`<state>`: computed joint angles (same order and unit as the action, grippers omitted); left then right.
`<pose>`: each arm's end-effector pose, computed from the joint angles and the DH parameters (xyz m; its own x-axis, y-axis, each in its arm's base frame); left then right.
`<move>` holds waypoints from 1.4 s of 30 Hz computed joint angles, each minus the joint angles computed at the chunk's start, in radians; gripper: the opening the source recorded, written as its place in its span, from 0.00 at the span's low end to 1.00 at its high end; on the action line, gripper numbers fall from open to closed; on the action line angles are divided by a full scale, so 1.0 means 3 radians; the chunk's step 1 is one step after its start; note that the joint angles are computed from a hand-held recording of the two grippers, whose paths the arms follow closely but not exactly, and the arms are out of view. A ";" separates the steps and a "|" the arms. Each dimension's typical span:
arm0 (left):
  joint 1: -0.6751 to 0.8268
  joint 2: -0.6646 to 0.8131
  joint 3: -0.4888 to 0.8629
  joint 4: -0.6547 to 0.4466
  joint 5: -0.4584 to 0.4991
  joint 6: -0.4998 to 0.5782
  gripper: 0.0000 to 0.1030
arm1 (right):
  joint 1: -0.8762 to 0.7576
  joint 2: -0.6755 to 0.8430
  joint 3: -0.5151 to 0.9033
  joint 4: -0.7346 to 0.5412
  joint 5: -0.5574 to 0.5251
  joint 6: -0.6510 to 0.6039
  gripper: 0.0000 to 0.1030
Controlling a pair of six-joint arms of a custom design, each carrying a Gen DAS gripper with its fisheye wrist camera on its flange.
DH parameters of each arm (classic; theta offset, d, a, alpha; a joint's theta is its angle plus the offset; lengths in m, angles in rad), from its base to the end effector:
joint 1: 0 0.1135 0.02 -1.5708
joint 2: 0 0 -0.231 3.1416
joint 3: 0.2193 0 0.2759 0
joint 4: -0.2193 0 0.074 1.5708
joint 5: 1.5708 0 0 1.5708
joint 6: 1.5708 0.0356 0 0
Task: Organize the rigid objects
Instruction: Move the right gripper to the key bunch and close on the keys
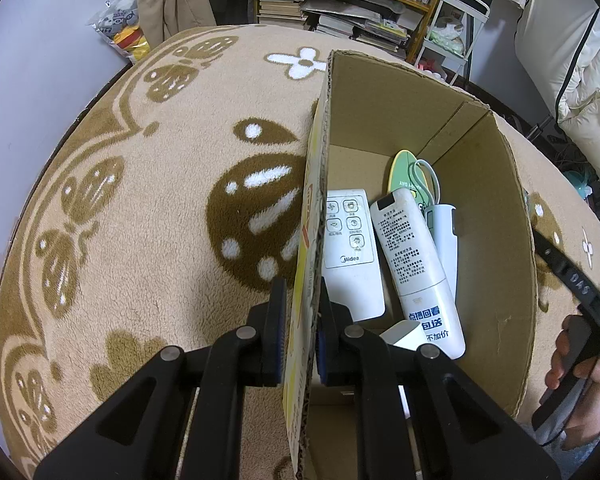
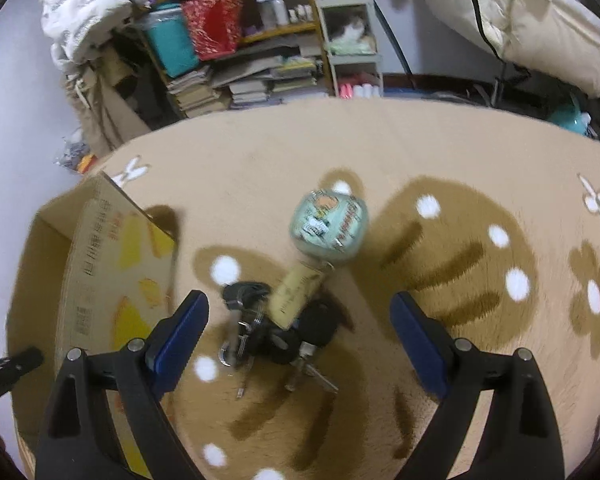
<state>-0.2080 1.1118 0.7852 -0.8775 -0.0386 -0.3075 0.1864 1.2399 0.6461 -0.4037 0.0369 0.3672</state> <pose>0.2266 -0.0464 0.1888 -0.9289 -0.1131 -0.3526 -0.0927 0.9929 -0.0742 0.2569 0.0471 0.1390 -0.8300 0.2086 -0.5174 0.1419 0.9759 0.1658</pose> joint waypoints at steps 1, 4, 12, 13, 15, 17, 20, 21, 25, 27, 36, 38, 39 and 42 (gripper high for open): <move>-0.0002 0.0004 -0.0002 0.0004 -0.0001 0.0001 0.12 | -0.0007 0.0037 -0.0008 0.0017 -0.0007 -0.0012 0.94; 0.0013 -0.0003 0.0001 -0.0001 0.0014 0.0002 0.12 | 0.0008 0.0186 0.0012 0.0042 -0.0058 -0.0037 0.94; 0.0034 0.0010 0.0011 -0.0016 0.0029 0.0005 0.14 | 0.0158 0.0222 -0.0027 0.0084 0.0009 -0.0154 0.71; 0.0041 0.0006 0.0011 -0.0022 0.0036 0.0005 0.14 | 0.0178 0.0247 -0.0021 0.0079 0.0029 -0.0167 0.66; 0.0045 0.0003 0.0009 -0.0023 0.0036 0.0013 0.14 | 0.0205 0.0240 -0.0047 0.0074 0.0045 -0.0169 0.55; 0.0050 0.0006 0.0009 -0.0022 0.0035 0.0015 0.14 | 0.0194 0.0237 -0.0052 0.0078 -0.0012 -0.0185 0.51; 0.0049 0.0008 0.0008 -0.0018 0.0036 0.0016 0.14 | 0.0220 0.0199 -0.0067 0.0100 -0.0039 -0.0212 0.47; 0.0046 0.0009 0.0009 -0.0018 0.0038 0.0010 0.14 | 0.0229 0.0204 -0.0062 0.0112 -0.0047 -0.0211 0.46; 0.0049 0.0015 0.0009 -0.0016 0.0023 0.0028 0.14 | 0.0271 0.0264 -0.0058 0.0167 -0.0161 -0.0193 0.32; 0.0059 0.0019 0.0012 -0.0016 0.0021 0.0042 0.14 | 0.0243 0.0303 -0.0066 0.0213 -0.0275 -0.0172 0.32; 0.0053 0.0025 0.0016 -0.0017 0.0017 0.0036 0.14 | 0.0203 0.0494 -0.0007 0.0357 -0.0395 -0.0141 0.26; 0.0051 0.0023 0.0014 -0.0015 0.0018 0.0033 0.14 | 0.0233 0.0576 0.0069 0.0336 -0.0324 -0.0141 0.23; 0.0050 0.0024 0.0015 -0.0015 0.0017 0.0033 0.14 | 0.0245 0.0583 0.0074 0.0343 -0.0303 -0.0114 0.22; 0.0059 0.0022 0.0012 -0.0012 0.0032 0.0032 0.14 | 0.0296 0.0538 0.0054 0.0334 -0.0217 -0.0089 0.10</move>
<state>-0.1903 1.1183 0.7887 -0.8810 -0.0291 -0.2979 0.2752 1.4014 0.6623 -0.3036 -0.0282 0.3406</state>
